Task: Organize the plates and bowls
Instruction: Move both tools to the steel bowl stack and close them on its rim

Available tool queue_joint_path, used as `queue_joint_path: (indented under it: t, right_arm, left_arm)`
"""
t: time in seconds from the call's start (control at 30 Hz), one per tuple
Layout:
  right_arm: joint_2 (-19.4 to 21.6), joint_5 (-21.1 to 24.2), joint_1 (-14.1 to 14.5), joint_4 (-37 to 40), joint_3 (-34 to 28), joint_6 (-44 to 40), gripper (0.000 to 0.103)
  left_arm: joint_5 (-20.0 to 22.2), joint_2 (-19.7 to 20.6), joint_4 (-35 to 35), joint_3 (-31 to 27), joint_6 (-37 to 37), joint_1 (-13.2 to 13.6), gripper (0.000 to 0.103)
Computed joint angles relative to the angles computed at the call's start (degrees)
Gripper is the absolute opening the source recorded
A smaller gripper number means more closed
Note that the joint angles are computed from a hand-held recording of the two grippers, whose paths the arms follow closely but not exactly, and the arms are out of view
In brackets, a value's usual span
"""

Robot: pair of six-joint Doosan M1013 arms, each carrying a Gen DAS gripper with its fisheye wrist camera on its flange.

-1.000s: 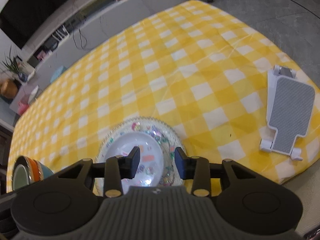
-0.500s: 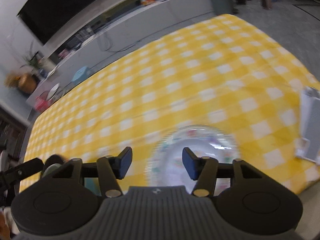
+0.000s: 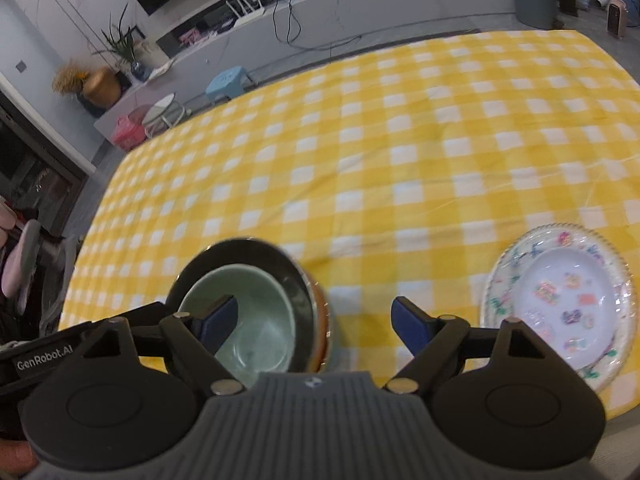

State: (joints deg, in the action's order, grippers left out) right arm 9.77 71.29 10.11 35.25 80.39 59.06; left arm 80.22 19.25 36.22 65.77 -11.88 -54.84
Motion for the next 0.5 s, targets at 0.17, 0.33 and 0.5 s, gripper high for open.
queue_joint_path:
  t: [0.17,0.33,0.5]
  right_arm:
    - [0.4,-0.3,1.6,-3.0,0.5,1.7,0.083]
    - [1.3,-0.4,2.8,-5.7,0.6,4.5,0.082]
    - [1.8,-0.5,3.3,-6.7,0.9,6.5,0.081]
  left_arm:
    - [-6.9,-1.7,-1.7,4.3,-2.9,0.7,0.083]
    - [-7.0,-1.3,-4.2,5.2,-2.1,1.4,0.082]
    - [-7.6,-1.2,-4.0,5.5,-2.7,1.5,0.082]
